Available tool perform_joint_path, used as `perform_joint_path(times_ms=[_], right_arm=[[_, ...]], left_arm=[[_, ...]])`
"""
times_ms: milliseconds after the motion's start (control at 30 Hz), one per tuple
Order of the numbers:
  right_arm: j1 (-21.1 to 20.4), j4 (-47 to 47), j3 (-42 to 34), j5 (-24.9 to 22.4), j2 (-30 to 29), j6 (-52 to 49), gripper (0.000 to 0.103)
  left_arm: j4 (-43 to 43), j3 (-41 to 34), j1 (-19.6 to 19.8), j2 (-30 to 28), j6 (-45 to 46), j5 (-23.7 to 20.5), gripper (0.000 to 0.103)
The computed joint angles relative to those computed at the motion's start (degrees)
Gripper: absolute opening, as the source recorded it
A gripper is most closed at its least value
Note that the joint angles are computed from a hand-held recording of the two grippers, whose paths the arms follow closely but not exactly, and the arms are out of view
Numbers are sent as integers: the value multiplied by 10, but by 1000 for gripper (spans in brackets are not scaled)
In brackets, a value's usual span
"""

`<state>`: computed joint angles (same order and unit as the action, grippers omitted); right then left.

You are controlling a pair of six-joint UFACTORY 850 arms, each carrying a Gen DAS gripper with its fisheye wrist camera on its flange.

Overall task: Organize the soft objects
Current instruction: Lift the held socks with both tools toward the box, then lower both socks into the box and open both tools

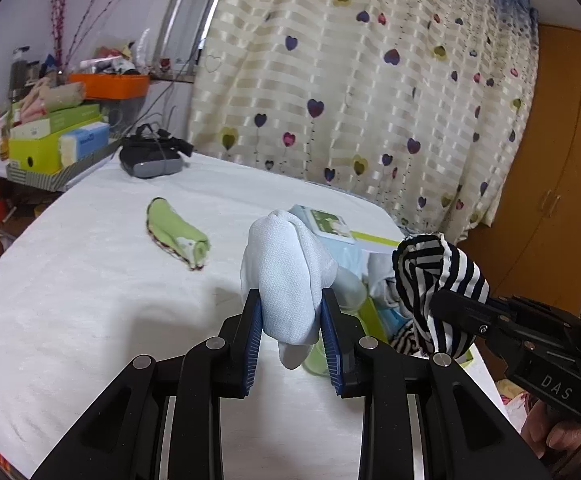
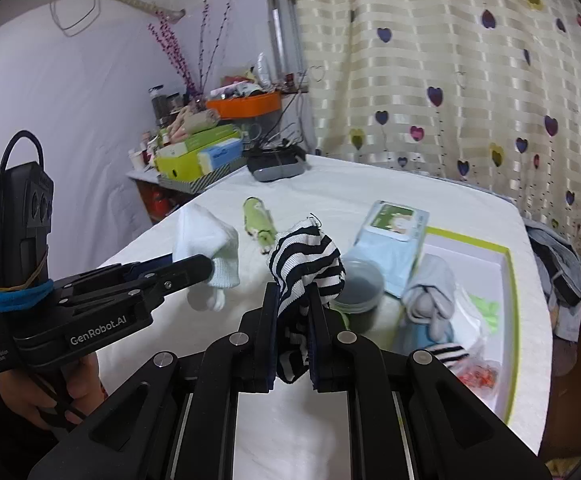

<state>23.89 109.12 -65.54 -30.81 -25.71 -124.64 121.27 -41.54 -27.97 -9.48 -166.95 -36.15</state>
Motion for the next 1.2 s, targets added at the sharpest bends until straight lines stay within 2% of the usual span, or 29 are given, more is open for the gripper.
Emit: perform_joint_path(times_ms=[367,800,1200], right_arm=[[-37,36,16,-9,10,-14,12],[-62,51,18,-8,10,-14,12],[-82,36,7,20,-14,18,12]], left_arm=[[13,-39,-15,-27,14,13,26],[38,-78,-22,-57,17,33,26],[88,-111,-22,-96,-9,66,26]])
